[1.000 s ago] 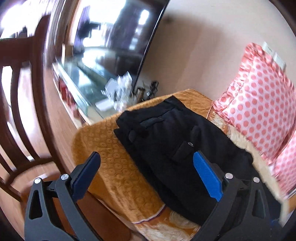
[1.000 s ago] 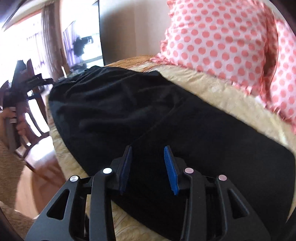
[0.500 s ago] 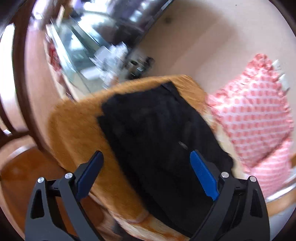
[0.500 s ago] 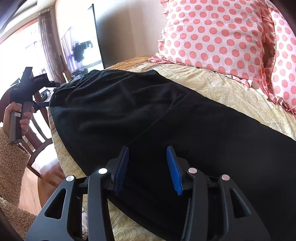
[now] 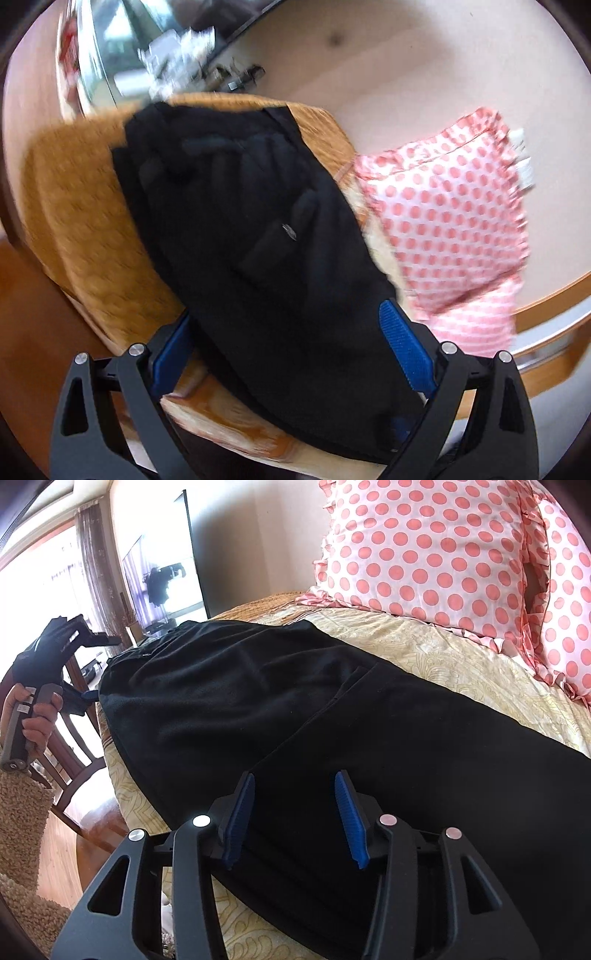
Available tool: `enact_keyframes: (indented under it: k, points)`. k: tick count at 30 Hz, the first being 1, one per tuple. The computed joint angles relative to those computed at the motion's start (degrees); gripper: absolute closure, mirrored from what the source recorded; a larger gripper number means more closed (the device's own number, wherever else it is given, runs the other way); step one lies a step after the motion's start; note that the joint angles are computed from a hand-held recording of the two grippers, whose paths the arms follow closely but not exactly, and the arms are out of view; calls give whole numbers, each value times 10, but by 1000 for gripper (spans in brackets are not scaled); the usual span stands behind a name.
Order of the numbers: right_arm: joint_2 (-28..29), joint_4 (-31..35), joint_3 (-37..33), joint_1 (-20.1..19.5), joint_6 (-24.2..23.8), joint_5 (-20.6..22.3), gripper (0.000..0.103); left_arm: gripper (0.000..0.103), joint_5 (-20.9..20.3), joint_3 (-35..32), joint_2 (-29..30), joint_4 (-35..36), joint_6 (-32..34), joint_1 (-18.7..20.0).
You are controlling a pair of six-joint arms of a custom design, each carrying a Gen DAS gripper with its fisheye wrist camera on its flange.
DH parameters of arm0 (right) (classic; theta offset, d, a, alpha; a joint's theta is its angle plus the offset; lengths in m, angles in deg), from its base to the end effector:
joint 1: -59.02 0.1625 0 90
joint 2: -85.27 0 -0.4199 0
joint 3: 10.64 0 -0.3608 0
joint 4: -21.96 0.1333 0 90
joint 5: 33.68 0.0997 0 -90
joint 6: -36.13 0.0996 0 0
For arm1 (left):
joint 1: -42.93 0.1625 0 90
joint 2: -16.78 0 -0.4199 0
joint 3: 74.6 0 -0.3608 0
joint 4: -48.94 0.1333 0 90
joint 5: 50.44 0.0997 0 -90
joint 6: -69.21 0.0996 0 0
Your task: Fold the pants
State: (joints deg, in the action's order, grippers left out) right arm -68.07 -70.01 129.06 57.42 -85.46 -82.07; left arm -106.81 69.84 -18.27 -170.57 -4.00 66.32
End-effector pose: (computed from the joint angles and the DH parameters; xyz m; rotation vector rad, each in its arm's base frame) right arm -0.0970 -0.1968 0.3911 0.7907 -2.4369 0.8315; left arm -0.2429 -0.3104 0.0197 0.3171 -2.8408 0.9841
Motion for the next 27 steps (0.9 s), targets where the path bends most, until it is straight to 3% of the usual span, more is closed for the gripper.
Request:
enact_keyframes:
  k: [2,4,11,13,16,19,24,27]
  points:
    - [0,0,0,0,-1,0,56,16,5,2,3,-13,-6,1]
    - [0,3,-1,-2,-4,1,56,27,30,1,-15,35,-24,-1]
    - [-13,51,-9,-32,-50,13,55,46,64,-25,-56,168,-34,11]
    - [-21,92,-17,-57,-88,20,55,68,89,-38,-68,251,-51,6]
    - [-22,137,-31,-82,-123,23,55,79,105,-46,-69,293,-59,0]
    - [-20,222,-58,-131,-193,35,55,85,138,-61,-74,357,-56,-20]
    - [26,447,-147,-257,-369,46,55,87,211,-117,-77,471,7,-78]
    - [69,519,-192,-294,-408,52,55,87,230,-164,-62,483,85,-106]
